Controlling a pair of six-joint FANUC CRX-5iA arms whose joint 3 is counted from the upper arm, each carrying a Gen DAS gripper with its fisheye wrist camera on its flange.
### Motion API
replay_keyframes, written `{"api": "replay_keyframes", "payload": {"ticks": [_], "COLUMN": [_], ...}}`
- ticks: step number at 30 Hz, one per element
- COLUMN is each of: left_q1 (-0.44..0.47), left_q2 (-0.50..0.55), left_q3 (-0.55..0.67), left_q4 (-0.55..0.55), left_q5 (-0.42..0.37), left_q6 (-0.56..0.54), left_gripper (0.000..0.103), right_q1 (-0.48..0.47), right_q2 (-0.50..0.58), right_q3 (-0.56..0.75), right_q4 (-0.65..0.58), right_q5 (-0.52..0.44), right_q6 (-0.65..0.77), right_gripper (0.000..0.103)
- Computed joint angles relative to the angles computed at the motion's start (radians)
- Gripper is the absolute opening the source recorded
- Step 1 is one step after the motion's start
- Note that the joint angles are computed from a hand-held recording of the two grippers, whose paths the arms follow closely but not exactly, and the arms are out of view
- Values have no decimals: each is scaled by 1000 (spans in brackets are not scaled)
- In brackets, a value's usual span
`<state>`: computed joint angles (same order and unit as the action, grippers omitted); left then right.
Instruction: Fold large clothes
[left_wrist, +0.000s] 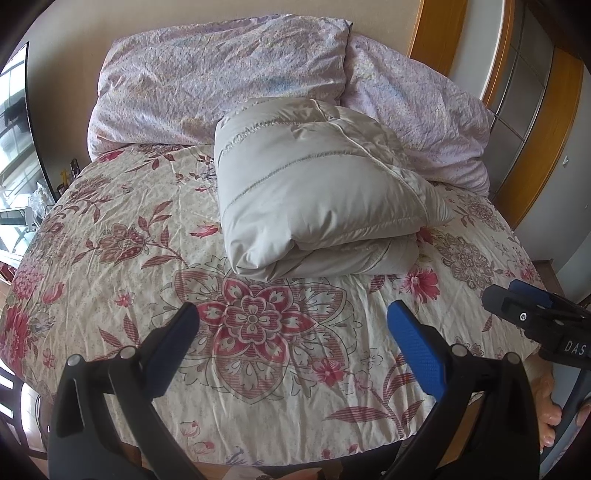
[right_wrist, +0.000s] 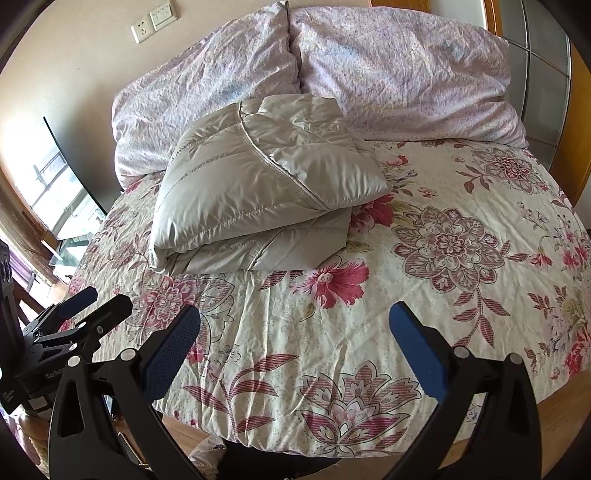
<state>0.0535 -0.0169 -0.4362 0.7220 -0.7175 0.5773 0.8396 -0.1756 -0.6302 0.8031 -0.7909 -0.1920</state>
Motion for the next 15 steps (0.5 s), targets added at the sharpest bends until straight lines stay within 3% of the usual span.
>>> {"api": "replay_keyframes", "payload": {"ticks": [15], "left_q1": [0], "left_q2": [-3], "left_q3": [-3], "left_q4": [0], "left_q5": [2], "left_q6": [-3], "left_gripper": [101], "right_q1": [-4], "right_q2": [0], "right_q3": [-4], "right_q4": [-3], "right_q5": [11], "right_q6": [-3], "right_gripper": [102]}}
